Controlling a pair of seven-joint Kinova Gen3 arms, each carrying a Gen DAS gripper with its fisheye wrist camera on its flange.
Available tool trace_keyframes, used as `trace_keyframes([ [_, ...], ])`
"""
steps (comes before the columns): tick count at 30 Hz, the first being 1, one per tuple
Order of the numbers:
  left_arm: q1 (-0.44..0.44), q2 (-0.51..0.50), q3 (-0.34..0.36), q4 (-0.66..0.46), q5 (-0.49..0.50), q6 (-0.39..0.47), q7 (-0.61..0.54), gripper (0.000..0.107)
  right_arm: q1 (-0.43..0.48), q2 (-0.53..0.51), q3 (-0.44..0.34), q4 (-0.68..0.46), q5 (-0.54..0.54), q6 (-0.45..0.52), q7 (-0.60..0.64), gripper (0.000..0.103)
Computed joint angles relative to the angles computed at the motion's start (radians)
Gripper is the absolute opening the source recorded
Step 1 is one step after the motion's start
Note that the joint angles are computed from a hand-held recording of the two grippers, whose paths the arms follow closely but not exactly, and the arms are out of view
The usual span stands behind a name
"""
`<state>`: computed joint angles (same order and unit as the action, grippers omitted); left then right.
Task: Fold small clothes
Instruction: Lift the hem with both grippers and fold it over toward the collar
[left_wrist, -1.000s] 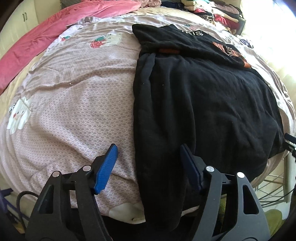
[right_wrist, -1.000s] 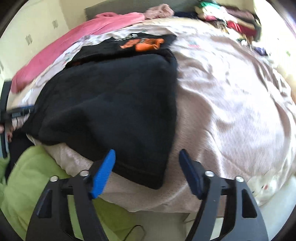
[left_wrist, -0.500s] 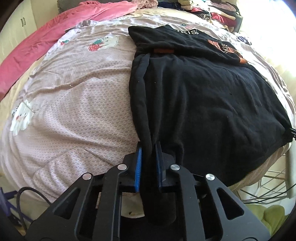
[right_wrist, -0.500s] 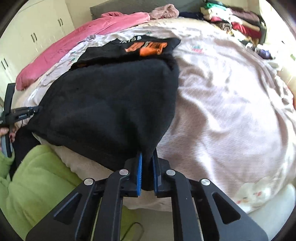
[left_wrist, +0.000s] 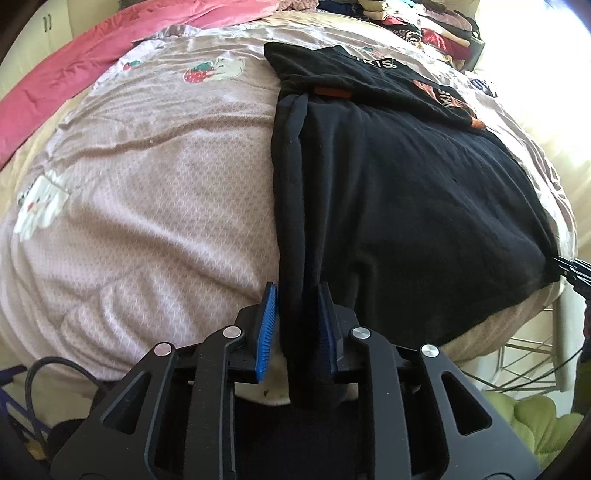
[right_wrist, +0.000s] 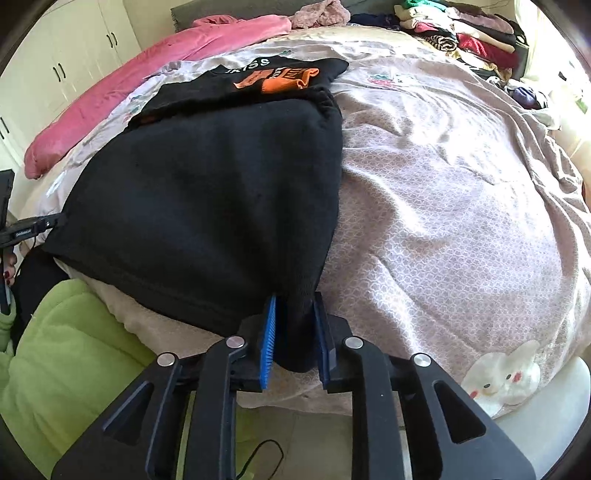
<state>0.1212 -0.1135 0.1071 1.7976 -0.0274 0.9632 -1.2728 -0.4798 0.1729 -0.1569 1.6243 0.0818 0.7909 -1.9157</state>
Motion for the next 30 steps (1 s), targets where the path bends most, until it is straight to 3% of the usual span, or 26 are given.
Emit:
trace_keyframes([
  [3, 0.000, -0.014, -0.007, 0.015, 0.022, 0.008, -0.012, 0.022, 0.005, -0.005, -0.003, 0.007, -0.015, -0.012, 0.010, 0.023],
  [6, -0.001, -0.021, -0.005, 0.030, 0.028, 0.014, -0.009, 0.027, 0.010, -0.009, -0.009, 0.015, -0.036, -0.022, 0.034, 0.034],
  [15, 0.018, -0.001, 0.043, 0.022, -0.055, 0.020, 0.094, 0.028, 0.007, 0.018, -0.005, 0.013, -0.053, -0.032, 0.026, 0.038],
  [17, 0.026, 0.003, 0.045, 0.020, -0.070, 0.022, 0.119, 0.027, 0.008, 0.021, -0.005, 0.016, -0.055, -0.043, 0.032, 0.035],
  [19, 0.037, 0.006, 0.054, 0.017, -0.092, 0.019, 0.142, 0.013, 0.012, 0.018, -0.009, 0.016, -0.065, -0.050, 0.054, 0.018],
  [21, 0.048, 0.009, 0.074, 0.008, -0.126, 0.026, 0.152, 0.002, 0.025, 0.008, -0.012, 0.016, -0.088, -0.055, 0.083, 0.013],
  [30, 0.045, -0.062, 0.035, -0.020, -0.102, -0.023, 0.118, 0.002, 0.091, -0.084, -0.015, 0.025, -0.223, -0.142, 0.234, 0.010],
])
